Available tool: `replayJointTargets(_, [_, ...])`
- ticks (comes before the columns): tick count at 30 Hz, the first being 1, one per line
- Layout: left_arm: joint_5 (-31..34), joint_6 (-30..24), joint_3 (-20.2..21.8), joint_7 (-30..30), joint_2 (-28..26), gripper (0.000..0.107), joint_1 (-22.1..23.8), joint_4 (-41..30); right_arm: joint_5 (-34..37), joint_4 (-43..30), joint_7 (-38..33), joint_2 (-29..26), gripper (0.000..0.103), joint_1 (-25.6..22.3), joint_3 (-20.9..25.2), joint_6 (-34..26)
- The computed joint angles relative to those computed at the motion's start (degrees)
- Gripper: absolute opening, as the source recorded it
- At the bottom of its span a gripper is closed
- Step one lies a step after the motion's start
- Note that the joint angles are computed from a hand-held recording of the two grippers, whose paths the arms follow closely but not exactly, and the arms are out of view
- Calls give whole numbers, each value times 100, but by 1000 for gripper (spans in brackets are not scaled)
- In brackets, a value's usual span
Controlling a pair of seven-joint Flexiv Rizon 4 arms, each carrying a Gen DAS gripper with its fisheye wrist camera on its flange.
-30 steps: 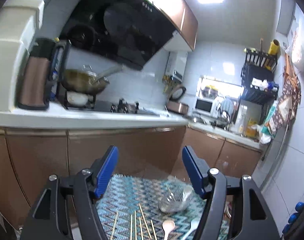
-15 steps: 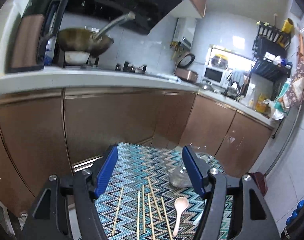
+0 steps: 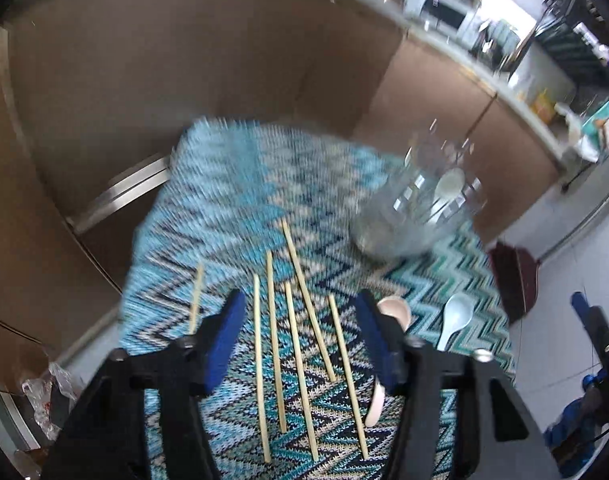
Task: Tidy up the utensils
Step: 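Lower left tool to another chopstick while right tool lowers to the pink spoon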
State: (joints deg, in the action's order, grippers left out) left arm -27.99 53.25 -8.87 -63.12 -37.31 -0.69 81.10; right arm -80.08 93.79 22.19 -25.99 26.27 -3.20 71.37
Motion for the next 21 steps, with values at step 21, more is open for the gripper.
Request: replayJointTargets(21, [1416,-2911,563,-1578,-2597,13,-484,-4314,4249,-1707,-4727,-2453,50,-1288,2449,588])
